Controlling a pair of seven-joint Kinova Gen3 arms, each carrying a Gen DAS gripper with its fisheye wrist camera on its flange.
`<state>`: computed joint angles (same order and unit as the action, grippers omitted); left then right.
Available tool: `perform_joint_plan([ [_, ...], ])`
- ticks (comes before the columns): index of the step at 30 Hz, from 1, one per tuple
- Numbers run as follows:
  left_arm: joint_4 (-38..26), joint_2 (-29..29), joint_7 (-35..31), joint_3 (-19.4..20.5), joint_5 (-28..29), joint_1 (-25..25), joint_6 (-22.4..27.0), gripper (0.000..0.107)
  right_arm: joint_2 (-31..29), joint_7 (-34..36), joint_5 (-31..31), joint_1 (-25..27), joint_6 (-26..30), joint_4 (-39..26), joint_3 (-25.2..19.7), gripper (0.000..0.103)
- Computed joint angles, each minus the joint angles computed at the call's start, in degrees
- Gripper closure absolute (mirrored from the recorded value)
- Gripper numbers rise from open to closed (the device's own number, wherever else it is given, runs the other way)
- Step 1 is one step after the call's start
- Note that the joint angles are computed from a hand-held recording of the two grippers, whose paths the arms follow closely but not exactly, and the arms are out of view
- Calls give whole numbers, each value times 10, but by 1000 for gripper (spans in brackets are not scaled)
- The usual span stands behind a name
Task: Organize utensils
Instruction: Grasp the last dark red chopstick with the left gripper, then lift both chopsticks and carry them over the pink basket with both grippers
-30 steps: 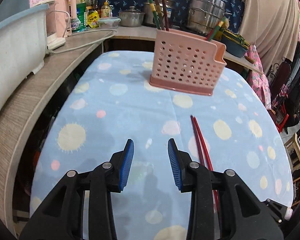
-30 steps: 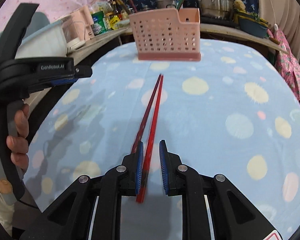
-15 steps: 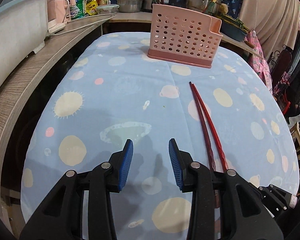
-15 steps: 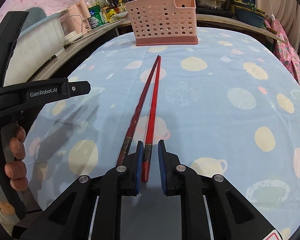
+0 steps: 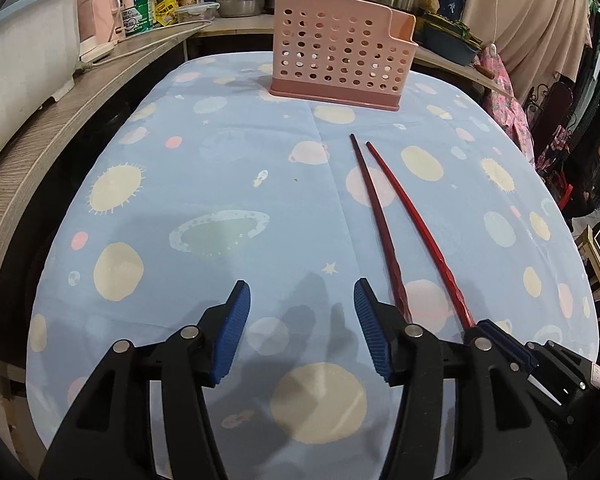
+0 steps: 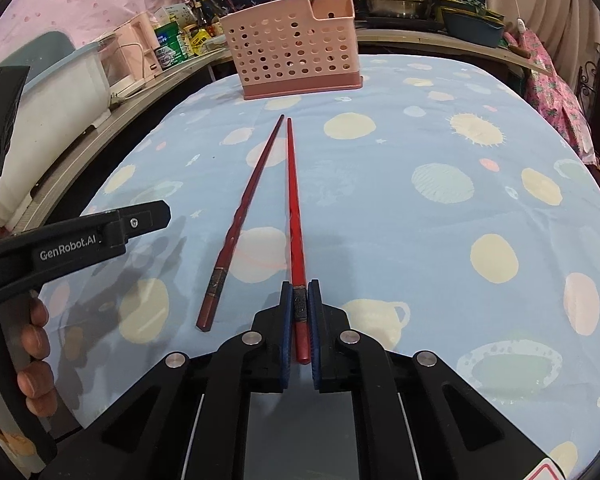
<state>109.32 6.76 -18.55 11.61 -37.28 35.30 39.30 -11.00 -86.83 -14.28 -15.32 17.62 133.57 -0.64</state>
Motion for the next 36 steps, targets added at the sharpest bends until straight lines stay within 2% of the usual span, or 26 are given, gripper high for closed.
perform_joint_plan([
  [9,-22,23,10,5,-11,35,6,41,-12,43,-36,2,14,5,56,96],
  [17,-43,56,6,-8,-3,64,28,41,-15,98,-82,2,21,9,80,96],
  [22,-53,70,26,-17,-27,90,55,43,-15,118,-101,2,22,10,84,96],
  [26,-54,71,42,-22,-41,100,67,56,-15,131,-112,4,23,11,85,96],
  [32,-42,61,48,-17,-42,92,64,97,-15,139,-122,8,22,12,83,96],
  [33,-43,60,46,-16,-39,90,64,100,-14,138,-121,10,24,11,81,96],
  [36,-36,50,23,-11,-14,73,43,101,-13,141,-125,13,32,7,82,96],
])
